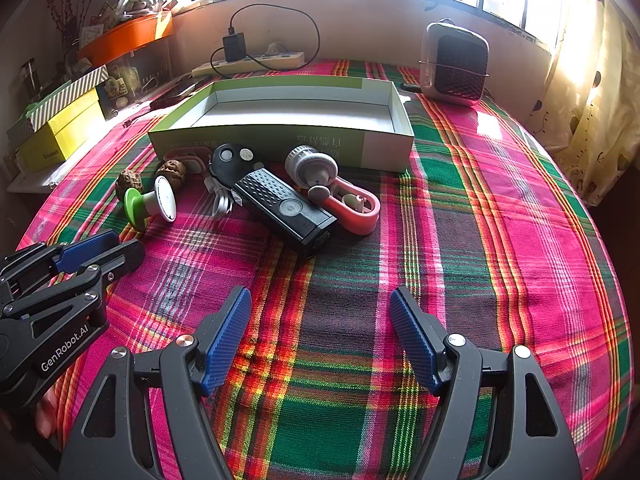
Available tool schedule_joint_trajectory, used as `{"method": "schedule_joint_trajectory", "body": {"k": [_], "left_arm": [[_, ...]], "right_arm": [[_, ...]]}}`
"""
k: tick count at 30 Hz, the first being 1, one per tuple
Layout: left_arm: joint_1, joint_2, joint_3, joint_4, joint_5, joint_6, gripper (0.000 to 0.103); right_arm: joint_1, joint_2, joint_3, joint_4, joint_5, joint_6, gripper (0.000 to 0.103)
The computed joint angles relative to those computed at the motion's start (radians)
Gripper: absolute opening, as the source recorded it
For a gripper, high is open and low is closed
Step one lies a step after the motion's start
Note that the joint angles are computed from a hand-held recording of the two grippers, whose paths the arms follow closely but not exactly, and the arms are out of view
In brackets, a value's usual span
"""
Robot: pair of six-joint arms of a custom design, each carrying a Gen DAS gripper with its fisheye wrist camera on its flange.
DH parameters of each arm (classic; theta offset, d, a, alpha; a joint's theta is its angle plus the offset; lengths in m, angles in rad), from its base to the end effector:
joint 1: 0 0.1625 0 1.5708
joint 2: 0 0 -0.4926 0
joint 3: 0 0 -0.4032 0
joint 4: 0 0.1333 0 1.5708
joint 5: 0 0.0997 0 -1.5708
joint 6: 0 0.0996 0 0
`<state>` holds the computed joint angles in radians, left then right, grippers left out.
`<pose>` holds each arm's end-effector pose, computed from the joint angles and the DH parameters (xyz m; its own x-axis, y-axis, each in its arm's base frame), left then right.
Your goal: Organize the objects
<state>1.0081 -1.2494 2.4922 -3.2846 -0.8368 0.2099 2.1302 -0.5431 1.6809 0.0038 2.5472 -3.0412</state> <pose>-0.0484 -0.4517 0.2275 -0.6738 0.2930 -0.6784 0.6296 0.7082 -0.3194 0.3208 -0.4167 -0.0411 -0.7027 0.0723 0.7078 -0.4142 0.7673 -0.4896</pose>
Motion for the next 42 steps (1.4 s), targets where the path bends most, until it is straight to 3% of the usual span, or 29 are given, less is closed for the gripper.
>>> {"method": "schedule_joint_trajectory", "body": {"k": [20,36,42], "left_arm": [[0.018,-0.024,-0.013,0.040,-0.038,0.018,0.027],[0.092,-0.067,-0.095,0.199,-0.210,0.009,0.034],[0.100,-0.054,-0.122,0.222,-0.220,0.034,0.035]], "right_arm": [[0.001,-0.005,0.007,-0.003,-0.017,-0.017,0.072],[-0.058,-0.027,-0.033,0.057,-0.137,-0.170,0.072],[-0.076,-0.028,-0.053,0.071,-0.174,-0.224,0.072]]}}
